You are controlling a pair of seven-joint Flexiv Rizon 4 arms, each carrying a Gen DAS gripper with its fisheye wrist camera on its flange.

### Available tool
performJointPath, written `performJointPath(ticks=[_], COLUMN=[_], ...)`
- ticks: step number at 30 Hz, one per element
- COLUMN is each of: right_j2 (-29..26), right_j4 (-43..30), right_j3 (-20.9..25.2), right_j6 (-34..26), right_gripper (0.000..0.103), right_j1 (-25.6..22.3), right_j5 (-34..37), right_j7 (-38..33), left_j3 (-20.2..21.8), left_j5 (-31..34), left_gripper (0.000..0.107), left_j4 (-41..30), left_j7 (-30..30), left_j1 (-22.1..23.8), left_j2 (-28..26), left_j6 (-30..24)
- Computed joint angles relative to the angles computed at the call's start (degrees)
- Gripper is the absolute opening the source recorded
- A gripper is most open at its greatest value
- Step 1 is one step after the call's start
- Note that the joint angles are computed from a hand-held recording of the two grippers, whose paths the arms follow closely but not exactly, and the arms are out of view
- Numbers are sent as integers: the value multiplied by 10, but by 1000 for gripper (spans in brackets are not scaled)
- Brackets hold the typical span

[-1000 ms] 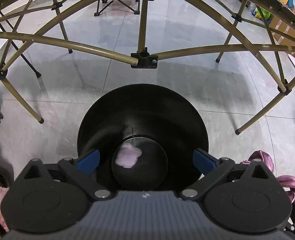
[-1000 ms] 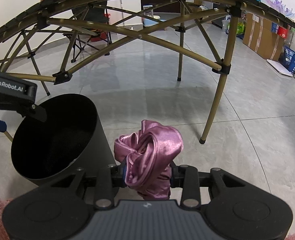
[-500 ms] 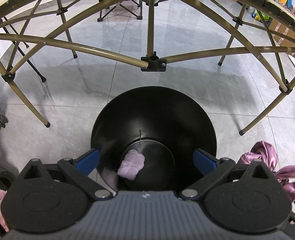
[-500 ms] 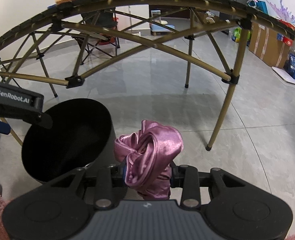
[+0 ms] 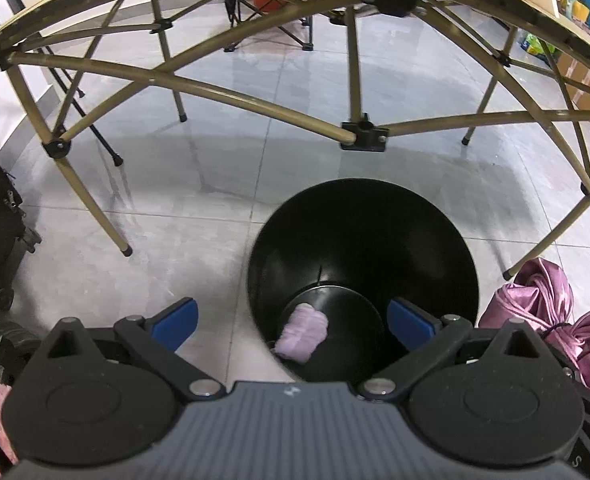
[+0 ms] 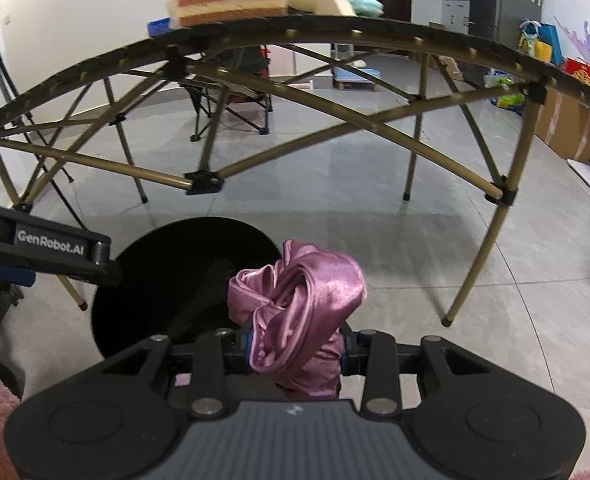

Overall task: Collect trash
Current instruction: 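Move the right tool over the bin, lower the scrunchie and open it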

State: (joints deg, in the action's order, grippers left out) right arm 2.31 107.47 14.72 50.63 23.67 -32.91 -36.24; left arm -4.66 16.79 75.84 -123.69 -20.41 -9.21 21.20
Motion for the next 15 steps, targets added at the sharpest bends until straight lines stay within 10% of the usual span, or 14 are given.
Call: performJointPath(ticks=[15], right_j2=[-41], right_j4=[-55], right_j3=[2], right_j6=[-9], right_gripper=[34], right_j1=[35], right_j5=[22], right_j7=[-24], left_j3=[4], left_j5=[1], left_gripper=[103], left_j4=[59], left_j7=[-3], left_j1=[31], left_j2=[52], left_j6=[17])
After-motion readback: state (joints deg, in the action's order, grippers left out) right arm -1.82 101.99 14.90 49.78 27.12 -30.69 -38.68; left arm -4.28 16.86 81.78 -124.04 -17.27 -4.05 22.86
